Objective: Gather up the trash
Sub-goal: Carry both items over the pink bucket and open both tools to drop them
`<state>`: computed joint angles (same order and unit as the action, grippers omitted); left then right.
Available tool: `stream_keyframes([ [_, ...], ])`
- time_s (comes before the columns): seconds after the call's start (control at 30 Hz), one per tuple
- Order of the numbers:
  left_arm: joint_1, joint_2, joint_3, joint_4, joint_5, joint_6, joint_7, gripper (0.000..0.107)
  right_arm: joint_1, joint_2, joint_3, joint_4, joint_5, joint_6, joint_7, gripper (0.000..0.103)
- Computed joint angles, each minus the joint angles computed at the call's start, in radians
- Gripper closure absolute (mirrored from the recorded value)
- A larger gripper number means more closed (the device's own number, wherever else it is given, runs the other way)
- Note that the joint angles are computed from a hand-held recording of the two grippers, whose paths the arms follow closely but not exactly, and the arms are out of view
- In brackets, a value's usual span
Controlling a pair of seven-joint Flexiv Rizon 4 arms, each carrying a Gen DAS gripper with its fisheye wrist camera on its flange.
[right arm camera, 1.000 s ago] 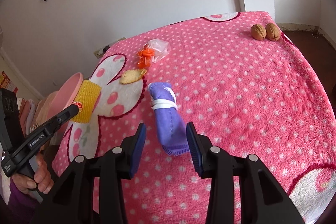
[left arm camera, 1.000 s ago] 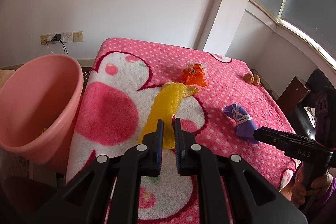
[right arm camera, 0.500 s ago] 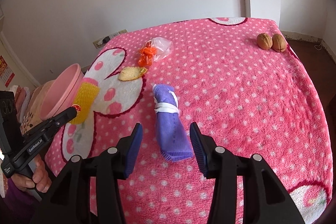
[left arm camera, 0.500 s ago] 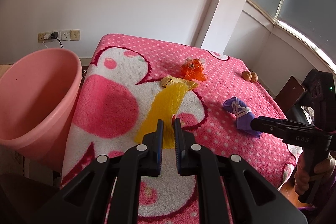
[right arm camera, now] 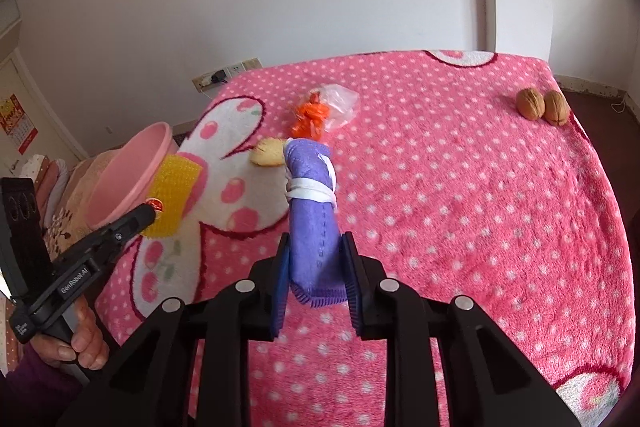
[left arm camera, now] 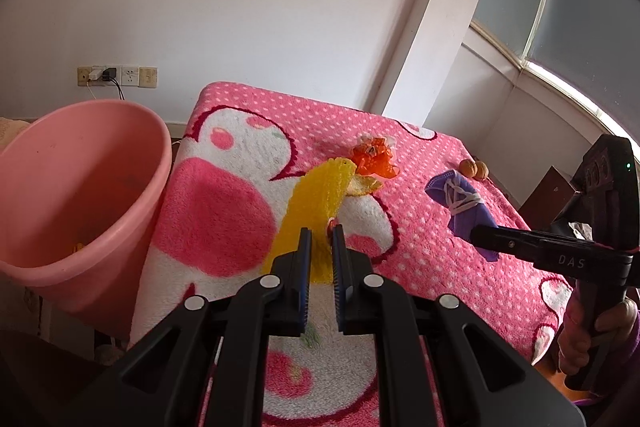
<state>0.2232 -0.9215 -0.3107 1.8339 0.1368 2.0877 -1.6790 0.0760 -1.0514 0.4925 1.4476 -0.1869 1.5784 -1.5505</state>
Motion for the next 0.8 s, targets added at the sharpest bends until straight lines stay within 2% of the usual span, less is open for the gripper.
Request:
stream_keyframes([
  [0.13, -0.043, 0.013, 0.060, 0.018, -0.042, 0.077, -0.017, 0.097, -0.005, -0.029, 0.077, -0.052, -0.023, -0.015, -0.047, 0.079],
  [0.27, -0.120, 0.033, 0.157, 0.042, -0.128, 0.155, -0.018, 0.097, 0.011, -0.070, 0.157, -0.134, -0.023, -0.068, -0.112, 0.079],
  [0.33, -0.173, 0.039, 0.219, 0.056, -0.200, 0.213, -0.003, 0.097, 0.025, -0.087, 0.190, -0.173, -0.016, -0.098, -0.152, 0.079],
  [0.47, -0.232, 0.034, 0.289, 0.081, -0.339, 0.320, 0.028, 0.097, 0.069, -0.126, 0.242, -0.274, -0.003, -0.184, -0.221, 0.079],
  [0.57, -0.289, 0.012, 0.339, 0.086, -0.499, 0.405, 0.081, 0.097, 0.123, -0.152, 0.247, -0.354, 0.007, -0.246, -0.257, 0.078],
  [0.67, -0.302, -0.018, 0.347, 0.085, -0.607, 0.483, 0.125, 0.097, 0.178, -0.183, 0.247, -0.441, 0.022, -0.302, -0.286, 0.078],
  [0.8, -0.249, -0.031, 0.310, 0.091, -0.605, 0.496, 0.116, 0.097, 0.250, -0.225, 0.242, -0.559, 0.047, -0.373, -0.314, 0.078],
])
